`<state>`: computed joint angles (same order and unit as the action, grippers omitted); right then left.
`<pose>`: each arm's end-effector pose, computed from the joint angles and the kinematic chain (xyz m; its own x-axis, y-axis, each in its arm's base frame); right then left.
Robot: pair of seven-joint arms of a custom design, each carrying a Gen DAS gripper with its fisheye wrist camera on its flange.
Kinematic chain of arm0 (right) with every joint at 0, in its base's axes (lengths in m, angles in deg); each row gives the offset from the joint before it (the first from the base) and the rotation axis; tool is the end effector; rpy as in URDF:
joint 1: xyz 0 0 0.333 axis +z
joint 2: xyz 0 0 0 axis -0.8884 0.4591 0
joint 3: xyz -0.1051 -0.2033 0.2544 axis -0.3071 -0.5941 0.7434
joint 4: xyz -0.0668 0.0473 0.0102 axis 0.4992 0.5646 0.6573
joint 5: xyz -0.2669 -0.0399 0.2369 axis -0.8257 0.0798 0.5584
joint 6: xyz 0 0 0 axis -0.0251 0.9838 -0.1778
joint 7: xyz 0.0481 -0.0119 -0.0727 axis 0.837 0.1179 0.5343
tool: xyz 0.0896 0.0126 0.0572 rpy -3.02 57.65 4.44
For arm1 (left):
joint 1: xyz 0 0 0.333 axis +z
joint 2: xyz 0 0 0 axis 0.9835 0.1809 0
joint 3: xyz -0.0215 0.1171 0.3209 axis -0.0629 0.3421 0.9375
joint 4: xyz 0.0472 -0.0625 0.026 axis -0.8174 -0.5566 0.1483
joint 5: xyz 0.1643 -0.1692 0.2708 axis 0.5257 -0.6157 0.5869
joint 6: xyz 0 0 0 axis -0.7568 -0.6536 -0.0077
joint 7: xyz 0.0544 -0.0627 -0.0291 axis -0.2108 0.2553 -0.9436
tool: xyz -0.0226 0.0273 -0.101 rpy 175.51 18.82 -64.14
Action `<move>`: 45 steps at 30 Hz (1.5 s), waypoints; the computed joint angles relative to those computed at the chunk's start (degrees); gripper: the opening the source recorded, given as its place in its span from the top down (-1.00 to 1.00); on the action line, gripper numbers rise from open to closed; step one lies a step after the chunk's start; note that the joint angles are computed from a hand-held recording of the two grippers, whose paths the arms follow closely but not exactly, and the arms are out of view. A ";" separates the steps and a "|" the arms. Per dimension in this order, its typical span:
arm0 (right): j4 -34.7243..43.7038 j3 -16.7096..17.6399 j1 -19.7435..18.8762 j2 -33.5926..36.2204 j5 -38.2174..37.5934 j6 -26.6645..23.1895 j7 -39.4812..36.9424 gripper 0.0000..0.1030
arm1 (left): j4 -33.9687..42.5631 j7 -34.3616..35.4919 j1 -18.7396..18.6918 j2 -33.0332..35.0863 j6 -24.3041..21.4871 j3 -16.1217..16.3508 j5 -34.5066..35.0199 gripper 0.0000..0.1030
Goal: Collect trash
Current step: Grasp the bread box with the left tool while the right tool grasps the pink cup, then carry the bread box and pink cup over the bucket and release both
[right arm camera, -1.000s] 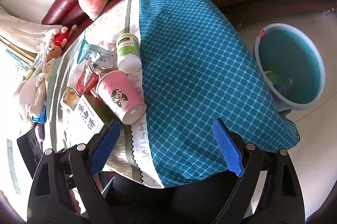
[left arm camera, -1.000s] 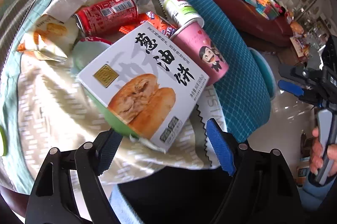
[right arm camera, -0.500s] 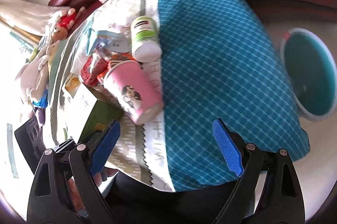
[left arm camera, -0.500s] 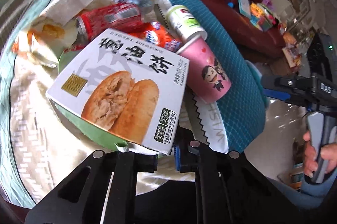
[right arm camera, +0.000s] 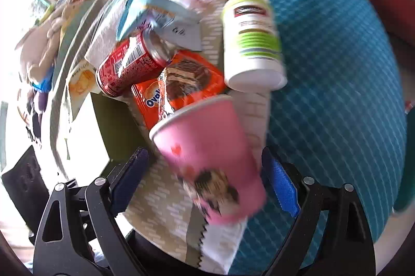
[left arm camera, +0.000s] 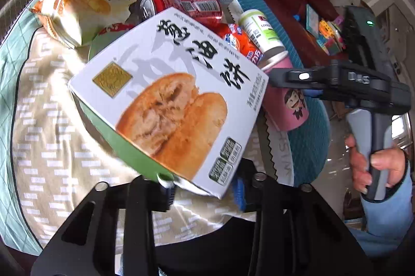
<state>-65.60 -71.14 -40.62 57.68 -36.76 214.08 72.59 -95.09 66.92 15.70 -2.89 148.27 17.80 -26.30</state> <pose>0.5187 0.2893 0.3796 0.2796 -0.8912 -0.3571 -0.9550 -0.2200 -0.1989 0.3383 -0.1059 0.3723 -0.0060 -0.8932 0.4496 -0.9086 -0.1830 -0.3755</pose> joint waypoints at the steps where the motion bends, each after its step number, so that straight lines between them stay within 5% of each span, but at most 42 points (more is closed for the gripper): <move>1: 0.29 0.19 -0.12 0.41 0.37 -0.17 -0.42 -0.65 | 0.25 0.08 -0.49 0.23 0.11 0.48 -0.04 0.24; 4: -1.56 1.39 -0.96 -0.56 3.90 1.72 -4.35 -0.37 | 1.06 0.09 -0.30 1.32 0.00 -0.14 0.06 0.28; 6: -4.06 1.23 -0.71 -2.47 4.68 3.55 -5.15 -0.31 | 1.56 0.40 -0.02 1.88 -0.09 -1.02 0.39 0.63; 9: -6.91 1.23 -1.43 -5.11 8.29 4.17 -6.65 -0.30 | 1.77 -1.09 6.00 3.14 0.02 -8.36 1.21 0.78; 11: -9.01 1.26 -2.33 -7.47 12.77 4.27 -9.26 -0.30 | 1.73 -1.67 7.38 2.31 0.05 -10.16 1.61 0.86; 21: -16.38 -1.97 -3.19 -16.16 27.55 6.95 -19.65 -0.30 | 2.76 -1.92 12.65 -5.40 -2.82 -16.27 1.68 0.92; 30: -20.62 -4.95 -3.79 -21.60 37.90 8.33 -26.37 -0.30 | 7.96 0.28 13.95 -3.24 -5.65 -21.37 -0.30 0.92; 40: -24.34 -8.01 -6.51 -26.44 45.91 10.36 -30.81 -0.30 | 17.71 10.98 3.78 2.14 -8.81 -17.53 -10.07 0.92; 45: -27.73 -10.86 -9.79 -30.45 48.90 12.37 -32.57 -0.30 | 27.76 20.96 -4.97 9.53 -12.27 -13.13 -18.68 0.92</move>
